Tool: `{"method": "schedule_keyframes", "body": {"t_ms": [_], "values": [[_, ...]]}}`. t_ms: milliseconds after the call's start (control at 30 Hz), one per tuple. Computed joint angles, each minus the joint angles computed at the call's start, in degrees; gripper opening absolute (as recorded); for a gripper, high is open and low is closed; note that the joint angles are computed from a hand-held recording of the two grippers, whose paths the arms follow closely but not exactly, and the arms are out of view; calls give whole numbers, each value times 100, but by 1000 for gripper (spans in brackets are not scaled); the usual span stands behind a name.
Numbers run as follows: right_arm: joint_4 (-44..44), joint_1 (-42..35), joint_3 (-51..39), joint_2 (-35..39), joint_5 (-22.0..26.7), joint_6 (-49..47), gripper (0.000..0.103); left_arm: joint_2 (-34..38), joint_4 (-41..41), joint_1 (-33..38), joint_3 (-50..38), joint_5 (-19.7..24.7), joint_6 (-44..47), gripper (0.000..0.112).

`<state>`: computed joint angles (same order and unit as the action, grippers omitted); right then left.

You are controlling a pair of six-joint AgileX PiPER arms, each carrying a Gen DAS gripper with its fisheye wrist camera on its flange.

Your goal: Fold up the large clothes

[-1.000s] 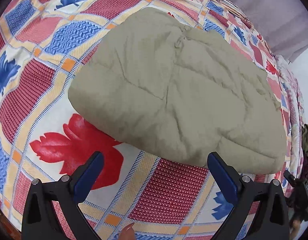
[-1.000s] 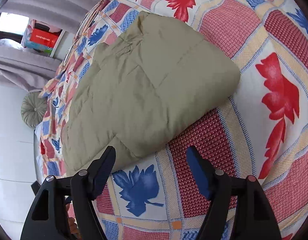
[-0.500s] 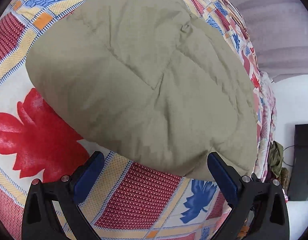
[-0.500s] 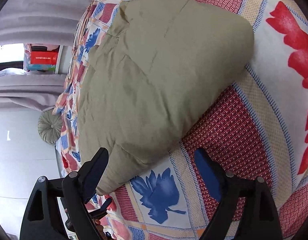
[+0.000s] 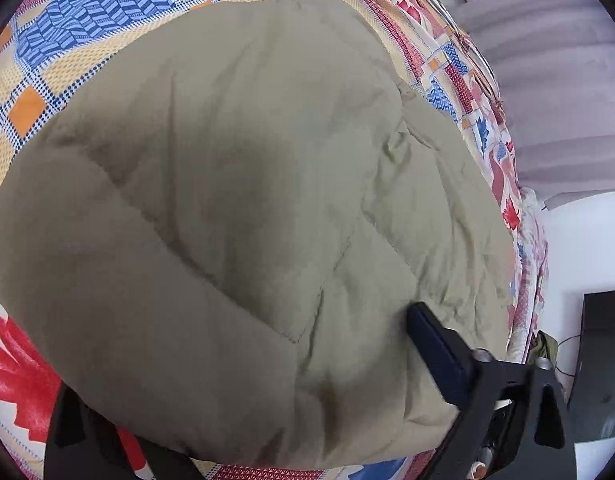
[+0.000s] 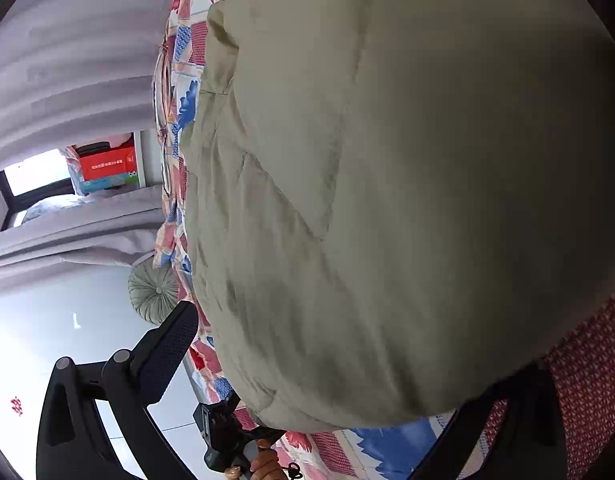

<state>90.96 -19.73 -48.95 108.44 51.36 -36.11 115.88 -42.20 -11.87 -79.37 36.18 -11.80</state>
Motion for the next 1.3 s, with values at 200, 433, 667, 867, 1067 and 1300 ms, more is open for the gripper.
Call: {"method": "schedule_keyframes", "body": {"t_ms": [200, 433, 667, 867, 1067, 1300], "values": [[-204, 111, -122, 92, -70, 399, 53, -340, 377, -55, -65, 93, 288, 20], [-418, -23, 20, -391, 106, 312, 23, -1158, 907, -182, 156, 292, 306, 18], [-1258, -246, 675, -1515, 400, 644, 23, -2308, 688, -68, 1358, 689, 664, 18], [-1765, -611, 2033, -2868, 730, 938, 23, -3492, 852, 9, 2815, 984, 594, 18], [-2034, -1030, 3163, -3404, 784, 1100, 34, -3904, 1590, -198, 3547, 1153, -373, 49], [-4069, -1085, 2284, -4242, 1613, 2744, 51, -5031, 2646, 157, 3042, 3121, -299, 50]]}}
